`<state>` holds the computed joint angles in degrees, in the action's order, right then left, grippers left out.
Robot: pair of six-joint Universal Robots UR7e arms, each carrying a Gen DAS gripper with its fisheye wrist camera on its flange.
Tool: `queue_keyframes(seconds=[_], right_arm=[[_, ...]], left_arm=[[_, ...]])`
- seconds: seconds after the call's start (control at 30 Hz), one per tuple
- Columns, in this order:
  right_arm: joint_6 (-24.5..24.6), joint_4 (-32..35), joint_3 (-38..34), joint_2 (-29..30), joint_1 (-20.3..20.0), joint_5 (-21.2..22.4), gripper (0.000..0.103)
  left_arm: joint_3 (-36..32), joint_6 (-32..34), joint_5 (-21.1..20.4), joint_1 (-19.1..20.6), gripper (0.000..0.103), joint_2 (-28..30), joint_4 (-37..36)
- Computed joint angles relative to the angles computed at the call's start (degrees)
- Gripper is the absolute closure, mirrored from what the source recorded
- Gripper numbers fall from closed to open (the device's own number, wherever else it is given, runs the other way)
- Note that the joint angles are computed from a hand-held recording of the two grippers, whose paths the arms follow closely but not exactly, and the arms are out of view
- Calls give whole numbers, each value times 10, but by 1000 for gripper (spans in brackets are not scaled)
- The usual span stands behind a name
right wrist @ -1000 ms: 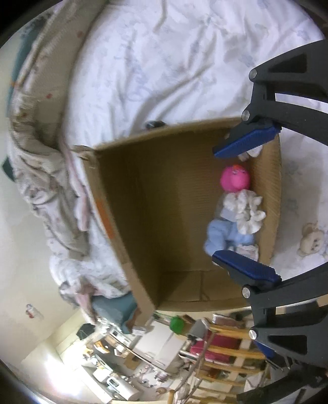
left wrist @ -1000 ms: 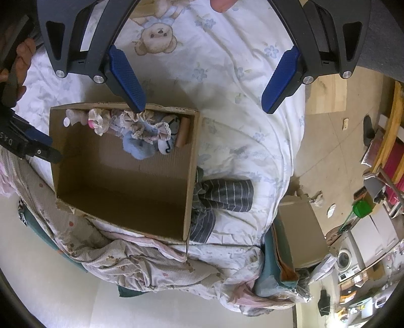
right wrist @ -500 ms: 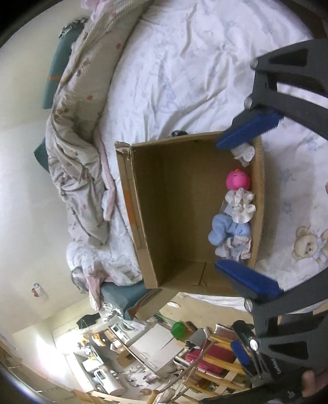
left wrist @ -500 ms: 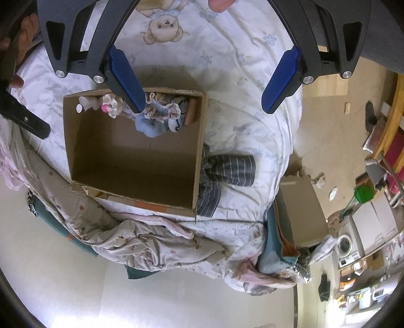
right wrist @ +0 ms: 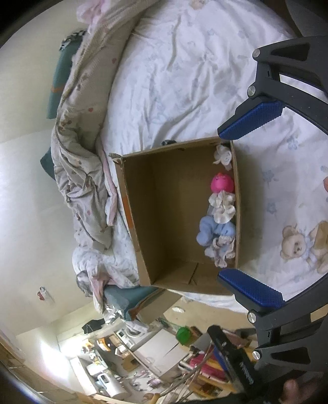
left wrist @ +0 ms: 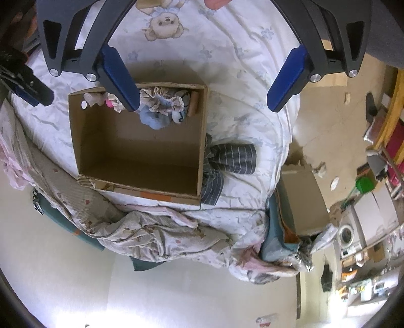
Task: Organize soft objects
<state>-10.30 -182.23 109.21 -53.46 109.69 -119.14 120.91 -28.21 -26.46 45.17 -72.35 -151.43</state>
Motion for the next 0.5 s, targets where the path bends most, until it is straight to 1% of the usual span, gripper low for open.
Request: queue_keyframes(seconds=[0.07, 0.13, 0.23, 0.33, 0.5], right_arm=[[-3, -6, 0, 6, 0, -8, 0], [-11, -10, -2, 13, 2, -19, 0], [-24, -8, -6, 23, 5, -31, 0], [-29, -2, -10, 31, 7, -40, 0], [-40, 0, -13, 41, 10, -50, 0]], left_arm=[[3, 14, 9, -4, 3, 4, -8], [2, 11, 14, -5, 3, 7, 2], [-1, 8, 1, -1, 3, 7, 7], [-4, 0, 4, 2, 3, 7, 21], [-4, 8, -4, 3, 2, 9, 17]])
